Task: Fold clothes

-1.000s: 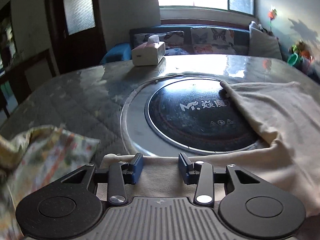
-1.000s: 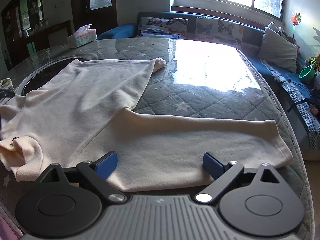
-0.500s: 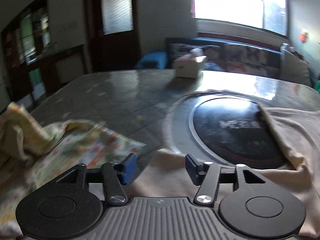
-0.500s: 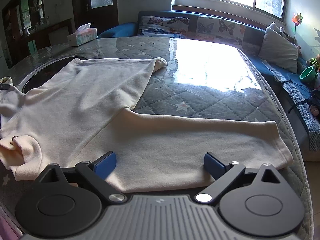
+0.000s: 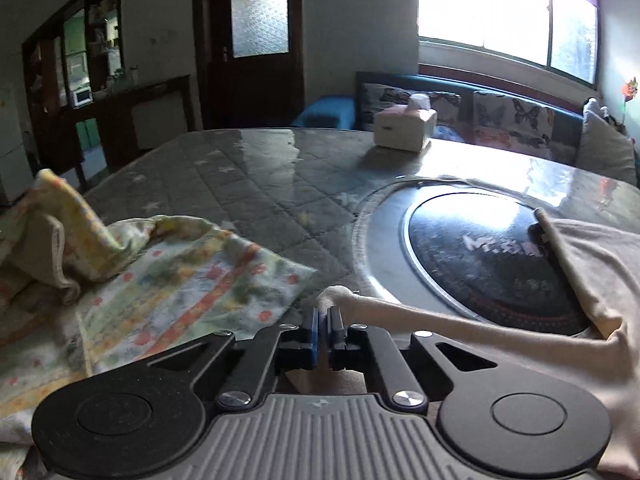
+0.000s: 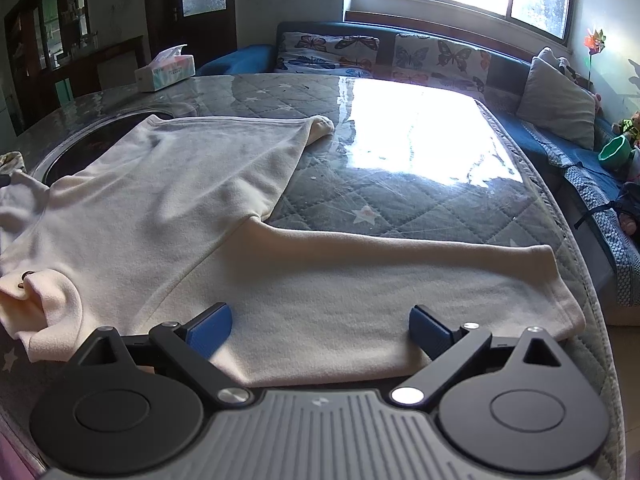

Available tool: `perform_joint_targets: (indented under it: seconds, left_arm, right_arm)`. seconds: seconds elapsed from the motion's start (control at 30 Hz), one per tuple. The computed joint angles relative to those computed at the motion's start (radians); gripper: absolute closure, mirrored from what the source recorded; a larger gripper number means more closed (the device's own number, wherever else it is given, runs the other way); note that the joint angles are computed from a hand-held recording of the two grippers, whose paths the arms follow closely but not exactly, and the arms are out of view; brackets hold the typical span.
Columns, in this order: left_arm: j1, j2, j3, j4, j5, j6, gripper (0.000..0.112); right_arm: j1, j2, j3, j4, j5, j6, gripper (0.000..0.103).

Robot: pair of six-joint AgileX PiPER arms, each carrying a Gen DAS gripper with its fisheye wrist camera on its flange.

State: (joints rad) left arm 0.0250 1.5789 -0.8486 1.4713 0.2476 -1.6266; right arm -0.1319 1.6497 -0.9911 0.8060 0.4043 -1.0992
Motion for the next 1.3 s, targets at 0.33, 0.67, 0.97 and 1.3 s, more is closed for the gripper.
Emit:
perform_joint_targets:
  seconds: [0.33, 0.67, 0.97, 1.3]
  left_arm:
    - [-0.031, 0.004, -0.053, -0.258, 0.052, 0.250, 0.086]
    - [-0.122, -0.043, -0.062, -0.365, 0.149, 0.356, 0.059]
    - [-0.230, -0.088, -0.064, -0.471, 0.183, 0.436, 0.050]
    - [-0.412, -0.068, -0.099, -0.508, 0.199, 0.493, 0.046]
  right_arm:
    - [0.009, -0.005, -0.013, -0.014, -0.003, -0.005, 0.006]
    - [-0.002, 0.007, 0.001, 0.067, 0.010, -0.074, 0.005]
    - [-0.008, 0.006, 0.000, 0.077, 0.014, -0.072, 0.001]
    - [0.017, -0.060, 0.000, 0.143, 0.059, -0.152, 0.000]
